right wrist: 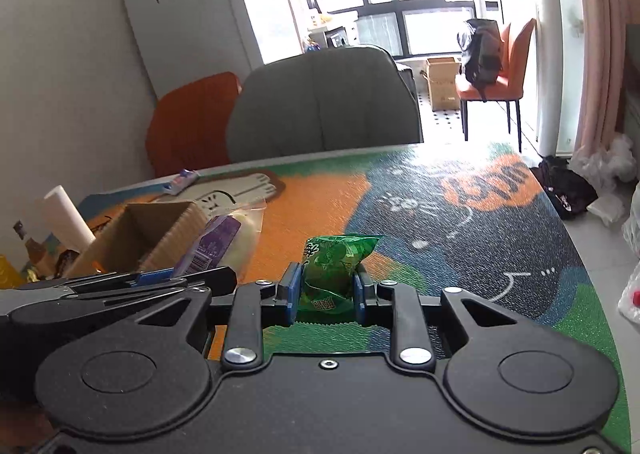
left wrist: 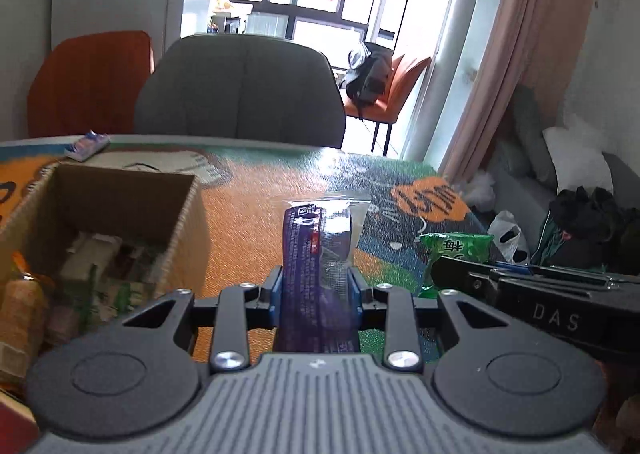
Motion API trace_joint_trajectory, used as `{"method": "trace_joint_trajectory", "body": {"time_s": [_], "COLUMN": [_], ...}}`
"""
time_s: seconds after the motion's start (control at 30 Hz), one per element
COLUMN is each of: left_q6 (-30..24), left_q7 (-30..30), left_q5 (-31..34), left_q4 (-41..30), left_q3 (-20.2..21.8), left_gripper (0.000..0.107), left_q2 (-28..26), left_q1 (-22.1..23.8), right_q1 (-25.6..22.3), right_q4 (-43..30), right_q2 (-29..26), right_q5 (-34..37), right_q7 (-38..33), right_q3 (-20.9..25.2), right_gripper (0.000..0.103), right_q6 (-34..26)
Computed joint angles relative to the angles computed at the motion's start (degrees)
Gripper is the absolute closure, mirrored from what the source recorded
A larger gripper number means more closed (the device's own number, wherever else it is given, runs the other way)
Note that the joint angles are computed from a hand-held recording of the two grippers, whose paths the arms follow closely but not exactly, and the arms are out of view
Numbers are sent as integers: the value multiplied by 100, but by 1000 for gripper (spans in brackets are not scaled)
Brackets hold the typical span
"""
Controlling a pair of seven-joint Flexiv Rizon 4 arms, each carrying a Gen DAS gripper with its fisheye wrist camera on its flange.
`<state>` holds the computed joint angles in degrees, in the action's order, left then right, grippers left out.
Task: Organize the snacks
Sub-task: 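Lift both held packets and carry them over the cardboard box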
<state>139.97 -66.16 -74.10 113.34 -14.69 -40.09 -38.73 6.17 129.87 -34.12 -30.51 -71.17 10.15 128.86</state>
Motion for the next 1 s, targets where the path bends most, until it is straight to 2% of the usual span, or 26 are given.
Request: {"method": "trace_joint_trajectory", "body": {"time_s": [0.47, 1.0], "left_q6": [357, 489], "left_q7": [-502, -1432], "left_q5": [139, 108], "left_q4": [865, 1982], "left_q3": [121, 302], "left_gripper": [76, 76], "left_q2": [630, 1210], "left_q1": [-58, 91], "right_q1": [420, 926], "right_q4": [197, 182], "right_q2": [286, 324], "right_q5": [292, 473], "right_q7": [-111, -218], "right_q3": [70, 171], "right_gripper": [78, 78], "right_q6": [204, 147]}}
